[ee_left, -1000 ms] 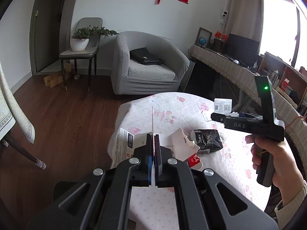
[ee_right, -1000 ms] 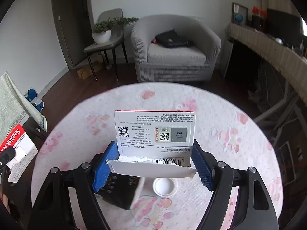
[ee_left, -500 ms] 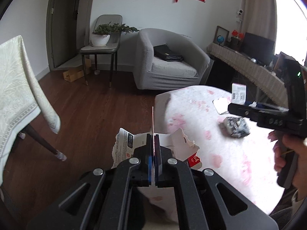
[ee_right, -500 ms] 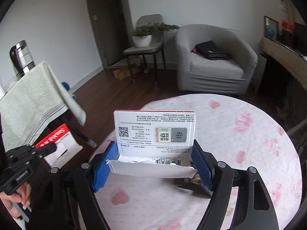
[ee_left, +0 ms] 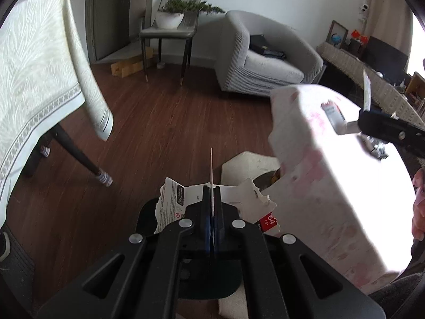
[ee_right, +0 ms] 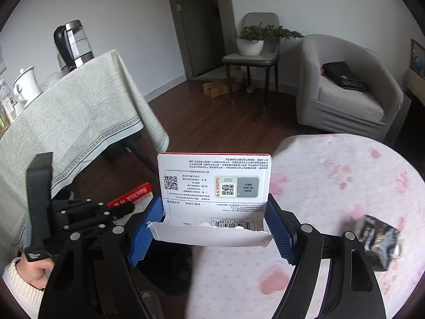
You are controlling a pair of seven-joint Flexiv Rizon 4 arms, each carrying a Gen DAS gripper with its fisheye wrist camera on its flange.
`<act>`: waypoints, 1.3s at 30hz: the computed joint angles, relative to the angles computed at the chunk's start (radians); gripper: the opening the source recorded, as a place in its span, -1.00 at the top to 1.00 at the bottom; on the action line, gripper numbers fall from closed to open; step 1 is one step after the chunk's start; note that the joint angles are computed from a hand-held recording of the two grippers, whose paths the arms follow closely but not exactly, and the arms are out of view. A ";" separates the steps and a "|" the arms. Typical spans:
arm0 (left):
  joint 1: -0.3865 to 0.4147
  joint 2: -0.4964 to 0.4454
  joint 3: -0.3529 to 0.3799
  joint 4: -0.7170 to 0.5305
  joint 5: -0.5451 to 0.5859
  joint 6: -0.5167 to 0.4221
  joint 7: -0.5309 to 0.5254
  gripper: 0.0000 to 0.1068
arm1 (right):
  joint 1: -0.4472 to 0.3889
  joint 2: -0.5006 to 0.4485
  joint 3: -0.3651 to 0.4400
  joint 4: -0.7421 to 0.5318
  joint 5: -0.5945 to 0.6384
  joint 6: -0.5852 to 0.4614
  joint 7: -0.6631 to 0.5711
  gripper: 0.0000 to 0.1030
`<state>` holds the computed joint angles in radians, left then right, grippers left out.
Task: Collect trash
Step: 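Carry both packages over the green bin and open both grippers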
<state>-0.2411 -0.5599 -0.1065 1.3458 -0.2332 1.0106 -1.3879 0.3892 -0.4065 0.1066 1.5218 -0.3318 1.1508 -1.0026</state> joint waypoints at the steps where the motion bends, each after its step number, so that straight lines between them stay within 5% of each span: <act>1: 0.003 0.000 0.005 0.005 0.003 -0.012 -0.001 0.95 | 0.004 -0.013 0.005 -0.016 0.003 -0.007 -0.006 -0.51; 23: 0.047 -0.023 0.032 0.047 0.033 -0.270 0.011 0.89 | 0.082 -0.207 0.042 -0.272 0.095 -0.189 -0.102 -0.51; 27: 0.052 -0.019 0.037 0.054 0.038 -0.282 0.013 0.45 | 0.095 -0.235 0.040 -0.307 0.108 -0.219 -0.111 -0.51; 39: 0.100 0.047 0.020 0.153 -0.042 -0.105 0.057 -0.25 | 0.121 -0.316 0.031 -0.398 0.122 -0.310 -0.128 -0.51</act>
